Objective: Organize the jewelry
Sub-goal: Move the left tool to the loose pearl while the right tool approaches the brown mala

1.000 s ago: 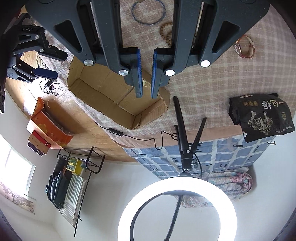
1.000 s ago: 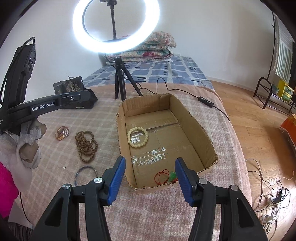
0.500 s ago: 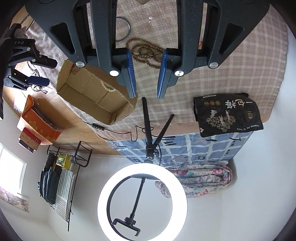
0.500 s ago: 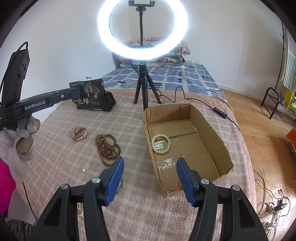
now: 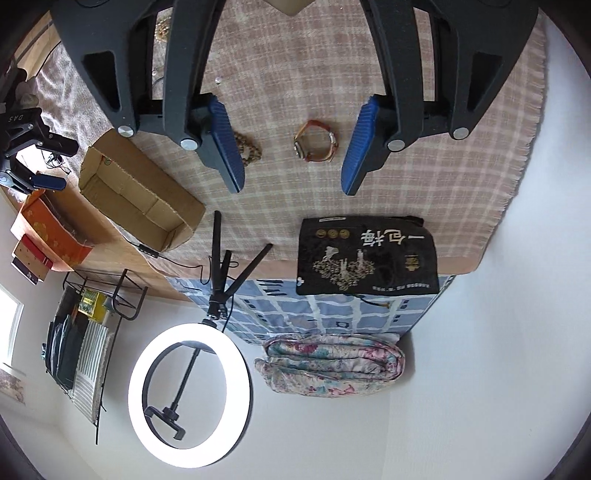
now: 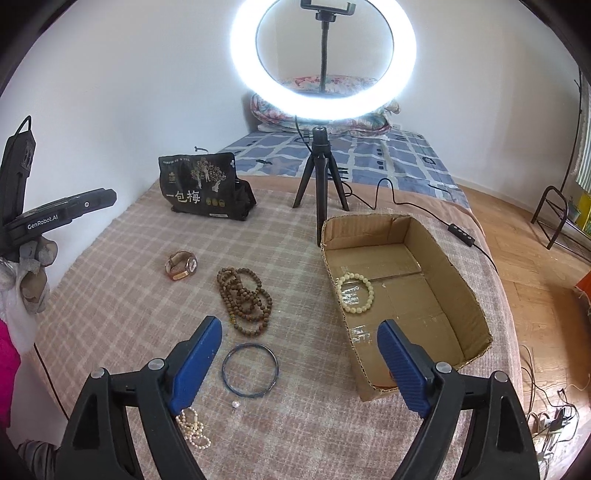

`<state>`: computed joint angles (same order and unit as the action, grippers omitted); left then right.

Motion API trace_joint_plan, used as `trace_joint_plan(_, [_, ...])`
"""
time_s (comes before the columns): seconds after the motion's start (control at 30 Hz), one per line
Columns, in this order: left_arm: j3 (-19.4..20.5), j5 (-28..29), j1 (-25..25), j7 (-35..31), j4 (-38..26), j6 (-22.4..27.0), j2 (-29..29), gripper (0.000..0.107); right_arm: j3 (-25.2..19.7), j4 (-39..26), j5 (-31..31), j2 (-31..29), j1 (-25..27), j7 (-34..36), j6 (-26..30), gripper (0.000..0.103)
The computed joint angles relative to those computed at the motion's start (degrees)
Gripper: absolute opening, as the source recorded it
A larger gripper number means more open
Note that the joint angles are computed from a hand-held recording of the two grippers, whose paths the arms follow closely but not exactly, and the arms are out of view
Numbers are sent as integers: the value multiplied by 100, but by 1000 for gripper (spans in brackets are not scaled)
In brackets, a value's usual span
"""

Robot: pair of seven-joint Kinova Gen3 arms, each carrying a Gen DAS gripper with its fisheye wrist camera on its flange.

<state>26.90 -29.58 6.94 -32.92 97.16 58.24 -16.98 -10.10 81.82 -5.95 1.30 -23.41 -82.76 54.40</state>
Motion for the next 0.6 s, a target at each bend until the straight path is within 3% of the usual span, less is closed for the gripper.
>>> trace_joint_plan(0.2, [-215, 434, -22, -101, 461, -151, -408, 57, -75, -23, 25, 80, -121, -43, 26, 94])
trace_joint_plan(0.6, [94, 1159, -35, -240, 1124, -930, -415, 57, -123, -306, -523, 588, -183, 305, 82, 94])
